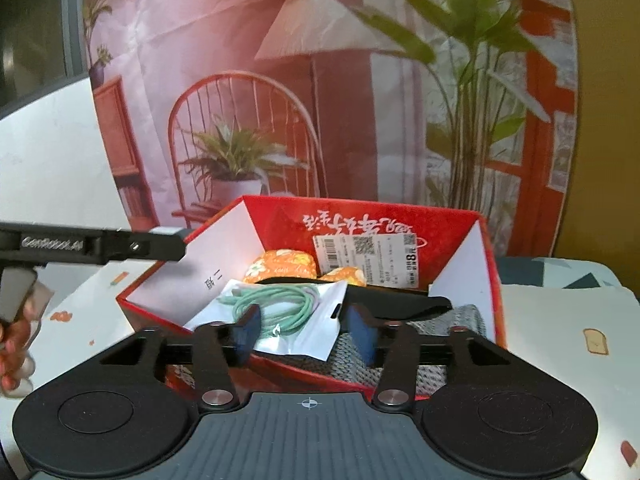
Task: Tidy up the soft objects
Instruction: 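Open both tools to drop the white packet into the box, then close the left tool on the black glove while the right tool grips its grey cuff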
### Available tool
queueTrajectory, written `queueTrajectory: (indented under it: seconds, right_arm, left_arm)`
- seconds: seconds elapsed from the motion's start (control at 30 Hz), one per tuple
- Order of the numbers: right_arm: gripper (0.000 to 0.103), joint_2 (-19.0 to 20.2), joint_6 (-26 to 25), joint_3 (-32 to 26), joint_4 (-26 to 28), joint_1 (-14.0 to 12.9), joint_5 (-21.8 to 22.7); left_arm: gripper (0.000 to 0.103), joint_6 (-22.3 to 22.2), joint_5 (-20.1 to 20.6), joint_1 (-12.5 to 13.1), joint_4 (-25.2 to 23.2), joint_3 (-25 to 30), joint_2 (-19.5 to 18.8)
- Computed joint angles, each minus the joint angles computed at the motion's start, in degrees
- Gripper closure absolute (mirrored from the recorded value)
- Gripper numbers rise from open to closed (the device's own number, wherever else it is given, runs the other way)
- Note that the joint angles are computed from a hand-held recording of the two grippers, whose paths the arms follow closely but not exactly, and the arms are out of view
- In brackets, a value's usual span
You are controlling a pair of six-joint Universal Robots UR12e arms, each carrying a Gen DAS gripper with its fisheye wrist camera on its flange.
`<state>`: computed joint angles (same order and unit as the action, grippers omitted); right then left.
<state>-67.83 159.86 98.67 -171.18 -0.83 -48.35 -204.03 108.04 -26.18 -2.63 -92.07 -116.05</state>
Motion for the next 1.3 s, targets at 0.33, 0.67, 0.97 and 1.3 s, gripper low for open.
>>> queueTrajectory:
  seconds: [0.33, 0.67, 0.97, 1.3]
  right_arm:
    - [0.005, -2.55, -0.66, 6.03, -4.7, -1.64, -0.3]
    - [0.004, -4.33, -1.93, 11.19, -1.99, -2.77, -4.6]
    - [0.009, -5.51, -3.29, 14.17, 2.42, -3.93, -5.7]
    - [0.023, -5.43, -4.7, 14.28, 4.18, -3.76, -3.92]
  left_arm:
    - [0.027, -2.89, -0.72, -2.53, -1.15, -4.95, 1.77]
    - [0.033, -7.08, -5.6, -2.73, -4.55, -6.62, 0.56]
    - [0.07, -10.59, -8.27, -2.39, -5.36, -7.59, -0.52]
    - [0.075, -11.82, -7.31, -2.94, -4.91, -9.78, 0.6]
